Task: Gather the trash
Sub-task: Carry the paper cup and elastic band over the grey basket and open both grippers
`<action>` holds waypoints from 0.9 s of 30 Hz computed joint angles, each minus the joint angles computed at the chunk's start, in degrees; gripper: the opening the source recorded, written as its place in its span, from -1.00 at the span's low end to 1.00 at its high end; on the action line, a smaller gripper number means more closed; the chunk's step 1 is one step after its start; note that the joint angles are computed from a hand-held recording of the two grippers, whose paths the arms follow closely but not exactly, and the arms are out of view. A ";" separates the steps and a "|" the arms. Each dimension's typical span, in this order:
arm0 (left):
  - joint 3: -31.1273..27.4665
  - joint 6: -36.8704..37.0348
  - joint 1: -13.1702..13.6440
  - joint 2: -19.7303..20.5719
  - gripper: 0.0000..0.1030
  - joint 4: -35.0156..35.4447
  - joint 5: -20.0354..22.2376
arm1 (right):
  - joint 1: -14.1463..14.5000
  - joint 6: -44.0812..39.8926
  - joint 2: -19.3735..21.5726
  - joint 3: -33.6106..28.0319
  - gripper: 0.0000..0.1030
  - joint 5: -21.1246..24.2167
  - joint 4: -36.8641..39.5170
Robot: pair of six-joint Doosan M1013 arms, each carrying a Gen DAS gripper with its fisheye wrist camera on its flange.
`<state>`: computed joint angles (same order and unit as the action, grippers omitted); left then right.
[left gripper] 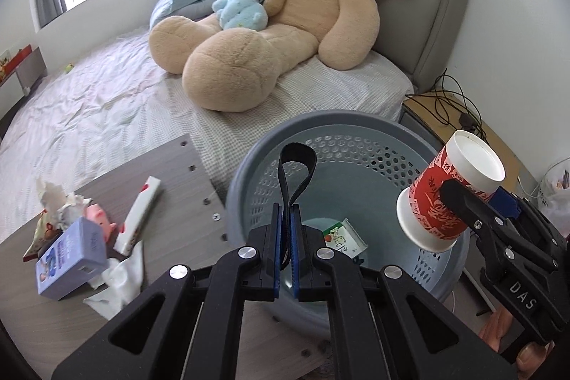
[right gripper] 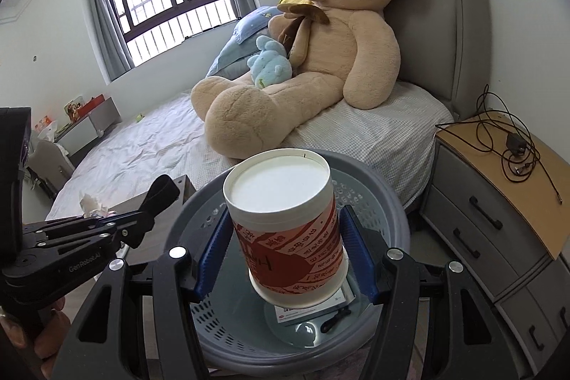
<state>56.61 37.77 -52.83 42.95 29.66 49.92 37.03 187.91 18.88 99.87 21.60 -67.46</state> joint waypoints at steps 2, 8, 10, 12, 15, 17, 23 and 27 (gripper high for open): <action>-0.82 0.82 0.10 0.58 -0.88 -0.73 0.20 | -0.51 -2.31 0.39 -0.25 0.15 -0.21 2.29; -3.37 2.74 0.30 2.15 -0.84 -2.64 2.44 | -1.41 -2.70 0.76 -0.22 0.16 -2.00 3.80; -3.73 2.84 0.39 2.26 -0.84 -2.84 2.86 | -1.61 -2.66 0.74 -0.37 0.16 -2.25 3.61; -3.92 2.55 0.34 2.29 -0.83 -2.29 3.01 | -1.66 -2.29 0.74 -0.53 0.16 -2.26 2.92; -4.17 2.09 0.15 2.37 -0.52 -1.29 3.35 | -1.75 -2.68 0.75 -0.56 0.16 -2.38 2.88; -3.86 0.98 -0.02 2.20 -0.12 -0.22 3.36 | -1.79 -2.96 0.72 -0.55 0.24 -2.40 3.02; -2.93 -1.55 -0.30 1.65 0.37 2.58 3.47 | -1.48 1.62 0.22 0.26 0.54 -1.39 -0.59; -2.10 -2.35 -0.28 1.14 0.37 2.49 3.21 | -1.24 0.38 0.21 0.18 0.54 -1.24 0.89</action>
